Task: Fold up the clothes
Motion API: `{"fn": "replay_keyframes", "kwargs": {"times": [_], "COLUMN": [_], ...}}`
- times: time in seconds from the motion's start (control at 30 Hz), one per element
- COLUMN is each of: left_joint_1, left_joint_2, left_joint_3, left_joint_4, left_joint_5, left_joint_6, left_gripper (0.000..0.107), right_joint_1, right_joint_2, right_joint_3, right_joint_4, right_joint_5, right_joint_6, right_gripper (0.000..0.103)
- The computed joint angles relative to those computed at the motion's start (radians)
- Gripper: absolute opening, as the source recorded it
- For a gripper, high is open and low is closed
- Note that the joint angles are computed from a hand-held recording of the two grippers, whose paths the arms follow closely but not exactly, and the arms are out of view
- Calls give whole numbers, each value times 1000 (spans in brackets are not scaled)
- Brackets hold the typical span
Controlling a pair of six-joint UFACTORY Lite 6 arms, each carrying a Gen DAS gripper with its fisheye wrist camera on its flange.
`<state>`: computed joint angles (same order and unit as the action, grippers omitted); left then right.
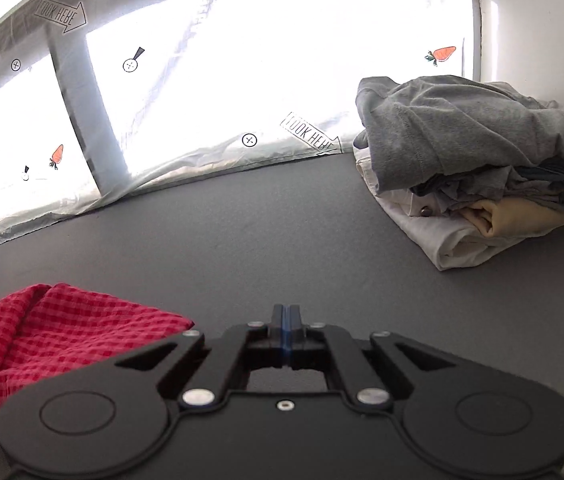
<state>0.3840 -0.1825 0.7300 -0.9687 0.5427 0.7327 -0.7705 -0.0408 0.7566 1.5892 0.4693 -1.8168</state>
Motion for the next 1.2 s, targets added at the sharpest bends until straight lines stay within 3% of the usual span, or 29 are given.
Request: {"fn": "replay_keyframes", "kwargs": {"times": [0.07,0.2,0.27,0.5,0.57,0.67,0.77,0.83,0.9,0.93,1.1,1.2], "left_joint_1": [63,42,101,225,243,267,275,271,261,259,298,388], "left_joint_2": [-4,2,16,45,63,102,136,164,175,171,102,91], "left_joint_3": [30,-26,-68,-123,-115,-102,-107,-114,-123,-127,-118,-63], "left_joint_4": [51,153,130,121,142,155,140,133,123,114,80,45], "left_joint_5": [72,-14,6,82,103,136,147,137,124,120,105,145], "left_joint_6": [4,-3,54,149,167,218,263,283,298,311,355,359], "left_gripper": [2,4,4,5,5,7,20,20,12,7,1,1], "right_joint_1": [-37,-37,-15,135,214,358,436,484,512,511,509,446], "right_joint_2": [-13,-16,-41,-82,-86,-125,-150,-169,-191,-201,-307,-402], "right_joint_3": [16,-1,-70,-272,-305,-338,-368,-386,-399,-405,-436,-440], "right_joint_4": [-93,-219,-240,-314,-303,-326,-317,-310,-310,-297,-259,-374], "right_joint_5": [38,76,103,194,172,54,-11,-59,-88,-82,-137,-173], "right_joint_6": [106,269,304,446,484,576,612,621,611,591,559,657], "right_gripper": [0,2,5,26,40,40,41,39,19,1,1,1]}}
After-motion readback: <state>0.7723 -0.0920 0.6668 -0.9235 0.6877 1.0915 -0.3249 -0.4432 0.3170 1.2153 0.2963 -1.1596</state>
